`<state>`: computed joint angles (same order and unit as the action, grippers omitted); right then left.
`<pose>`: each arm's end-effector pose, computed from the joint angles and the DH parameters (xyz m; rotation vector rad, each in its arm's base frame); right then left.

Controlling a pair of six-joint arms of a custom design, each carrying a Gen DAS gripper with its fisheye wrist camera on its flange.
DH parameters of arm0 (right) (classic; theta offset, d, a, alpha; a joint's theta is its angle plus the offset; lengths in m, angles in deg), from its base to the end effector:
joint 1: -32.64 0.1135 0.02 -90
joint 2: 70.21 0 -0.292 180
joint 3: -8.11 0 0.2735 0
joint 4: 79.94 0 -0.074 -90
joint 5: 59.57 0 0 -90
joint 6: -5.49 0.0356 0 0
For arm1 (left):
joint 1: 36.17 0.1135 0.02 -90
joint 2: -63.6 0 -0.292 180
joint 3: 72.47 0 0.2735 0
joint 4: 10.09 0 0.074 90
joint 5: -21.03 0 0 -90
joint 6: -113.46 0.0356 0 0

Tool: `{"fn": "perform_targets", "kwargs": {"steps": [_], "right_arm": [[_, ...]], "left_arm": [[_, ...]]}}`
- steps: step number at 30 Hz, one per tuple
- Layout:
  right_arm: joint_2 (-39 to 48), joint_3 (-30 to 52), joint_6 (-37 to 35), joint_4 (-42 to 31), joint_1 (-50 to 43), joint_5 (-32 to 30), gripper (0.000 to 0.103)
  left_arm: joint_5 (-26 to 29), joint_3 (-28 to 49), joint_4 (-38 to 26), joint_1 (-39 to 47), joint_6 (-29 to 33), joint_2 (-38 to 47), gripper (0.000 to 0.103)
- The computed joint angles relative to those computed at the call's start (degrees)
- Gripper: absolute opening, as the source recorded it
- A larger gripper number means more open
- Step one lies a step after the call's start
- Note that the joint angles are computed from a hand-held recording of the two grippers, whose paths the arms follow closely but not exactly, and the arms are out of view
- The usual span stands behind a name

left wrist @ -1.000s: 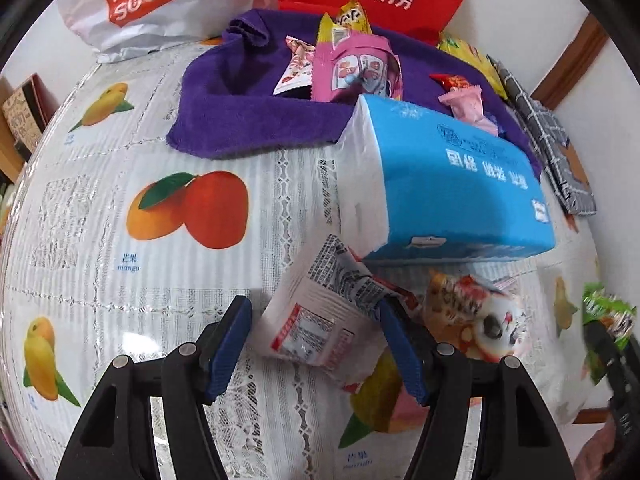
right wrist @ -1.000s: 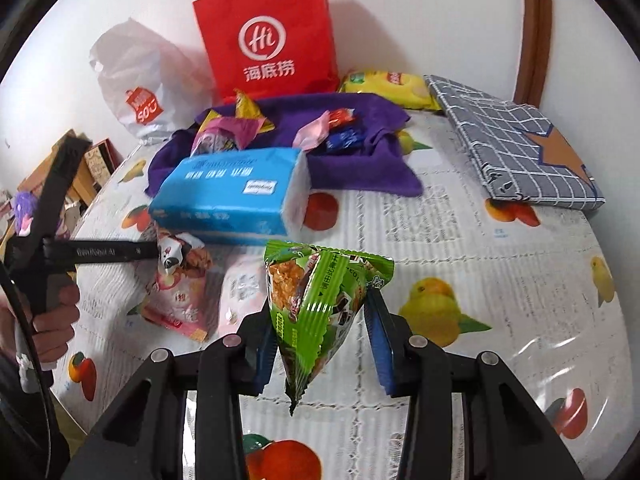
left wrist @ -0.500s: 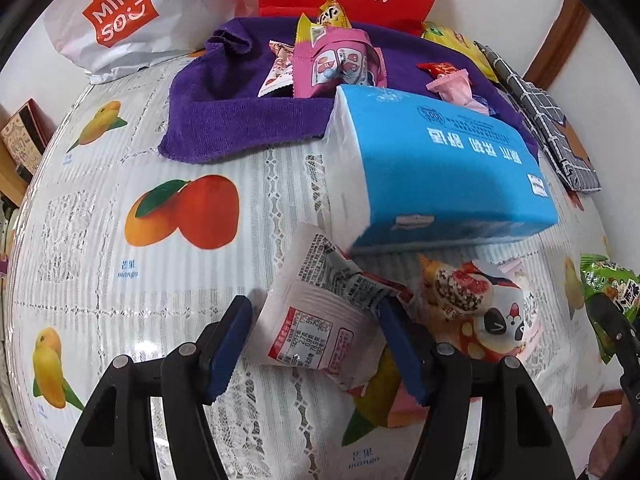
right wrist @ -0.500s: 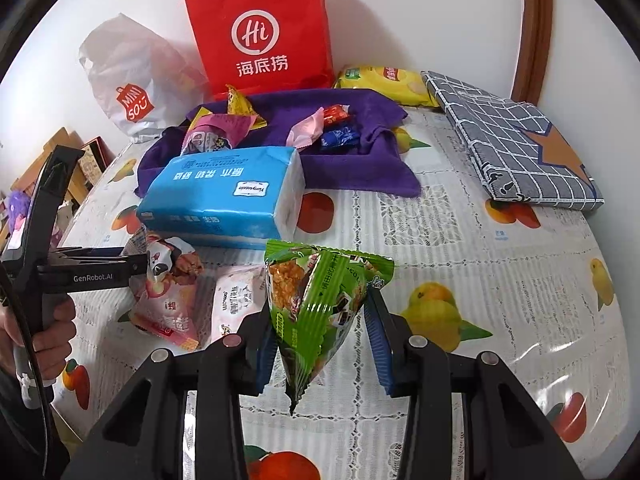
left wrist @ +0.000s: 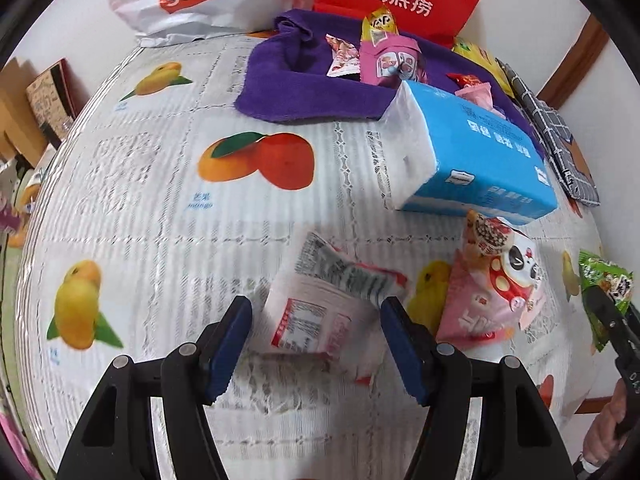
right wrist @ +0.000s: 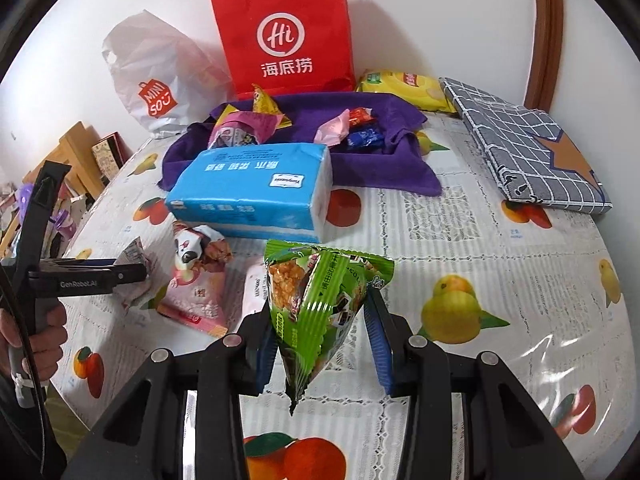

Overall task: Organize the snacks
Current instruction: 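Grasp the white printed packet with the left tool while the right tool holds the green bag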

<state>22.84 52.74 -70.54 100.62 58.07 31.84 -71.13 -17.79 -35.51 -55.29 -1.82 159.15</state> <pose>0.2628 0.1240 0.1192 -0.2308 2.4149 0.2870 0.2831 -0.0967 0.1248 -0.1580 2.7349 -0.1695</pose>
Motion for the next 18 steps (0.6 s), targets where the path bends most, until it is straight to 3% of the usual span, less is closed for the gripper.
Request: {"fn": "perform_targets", "kwargs": {"steps": [7, 17, 18], "right_arm": [[0.3, -1.2, 0.1, 2.0, -1.1, -2.4, 0.04], [1.6, -2.2, -0.1, 2.8, -4.1, -3.7, 0.04], [1.9, -2.1, 0.0, 2.8, -4.3, -3.6, 0.04]], "left_arm": [[-3.0, -1.5, -1.1, -1.4, -1.3, -3.6, 0.07], [-4.0, 3.7, -1.3, -0.9, 0.5, 4.9, 0.07], [-4.5, 3.4, -0.4, -1.3, 0.6, 4.8, 0.065]]}}
